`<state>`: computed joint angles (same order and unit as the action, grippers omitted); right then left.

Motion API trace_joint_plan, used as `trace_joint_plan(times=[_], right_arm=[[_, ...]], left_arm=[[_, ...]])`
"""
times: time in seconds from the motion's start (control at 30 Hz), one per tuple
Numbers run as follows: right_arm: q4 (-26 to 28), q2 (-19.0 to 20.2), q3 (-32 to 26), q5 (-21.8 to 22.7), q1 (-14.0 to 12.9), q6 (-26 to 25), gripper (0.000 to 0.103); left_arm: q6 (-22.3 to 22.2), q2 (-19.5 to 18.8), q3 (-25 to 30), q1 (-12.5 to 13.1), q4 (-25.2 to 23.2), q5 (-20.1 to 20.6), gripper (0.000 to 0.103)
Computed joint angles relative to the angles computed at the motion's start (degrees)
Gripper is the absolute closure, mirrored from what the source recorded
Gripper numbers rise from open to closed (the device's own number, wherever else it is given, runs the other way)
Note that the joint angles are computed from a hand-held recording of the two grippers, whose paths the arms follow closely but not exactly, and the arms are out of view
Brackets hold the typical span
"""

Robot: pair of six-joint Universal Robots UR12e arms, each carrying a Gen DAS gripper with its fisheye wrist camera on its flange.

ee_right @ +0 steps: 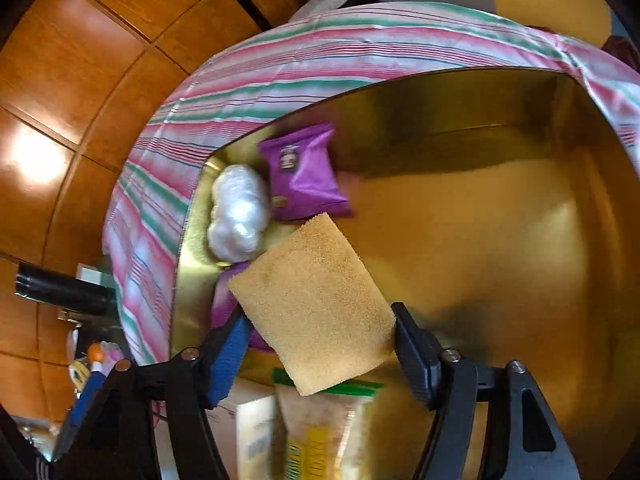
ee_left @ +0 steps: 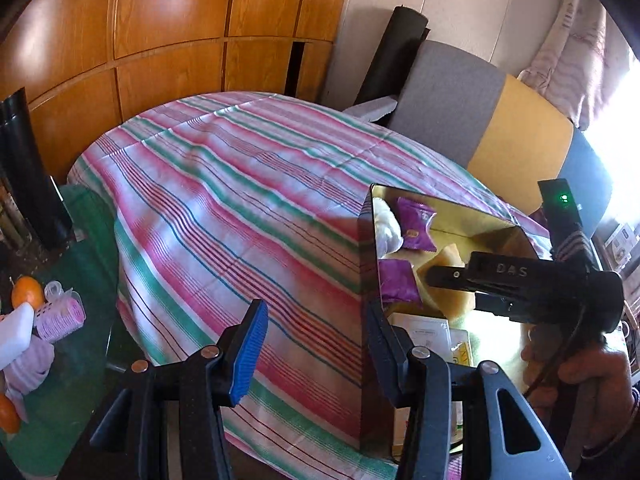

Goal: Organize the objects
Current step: 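Carry the yellow sponge into the gold tray and open the right tool, then grasp the grey-white fabric roll with the left tool while the right tool reaches toward the green box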

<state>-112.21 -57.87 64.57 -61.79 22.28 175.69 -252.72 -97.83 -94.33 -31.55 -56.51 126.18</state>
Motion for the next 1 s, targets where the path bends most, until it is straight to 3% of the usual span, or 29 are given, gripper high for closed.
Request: trace_joint_plan(times=[0.1, 0.17, 0.2, 0.3, 0.6, 0.83, 1.0], right_arm=[[0.88, -0.25, 0.66, 2.29, -0.4, -0.28, 0.025], [-0.55, -0.93, 1.99, 4.74, -1.04, -0.17, 0.01], [-1.11, -1.28, 2.56, 5.41, -1.29, -0.05, 0.009], [-2.74, -2.41, 3.89, 6.39, -1.72, 0.3, 0.009], [-11.79, -8.69, 11.23, 2.33, -3.85, -1.05, 0.009], [-17.48, -13.79, 17.77, 0.61, -8.89, 0.15, 0.009], [-20.24, -16.09, 20.91, -1.48, -13.14, 3.49, 0.009]], left_arm=[[0.15, -0.27, 0.26, -0.09, -0.04, 0.04, 0.054], [0.43, -0.34, 0.45, -0.25, -0.05, 0.32, 0.054], [0.68, -0.44, 0.66, -0.41, -0.03, 0.65, 0.054], [1.61, -0.75, 1.22, -0.7, 0.29, 1.26, 0.054], [4.32, -1.69, 2.69, -1.4, 1.91, 0.52, 0.054], [10.78, -3.89, 5.69, -2.03, 4.57, -0.51, 0.054], [18.58, -7.14, 10.36, -2.96, 6.71, -0.68, 0.053]])
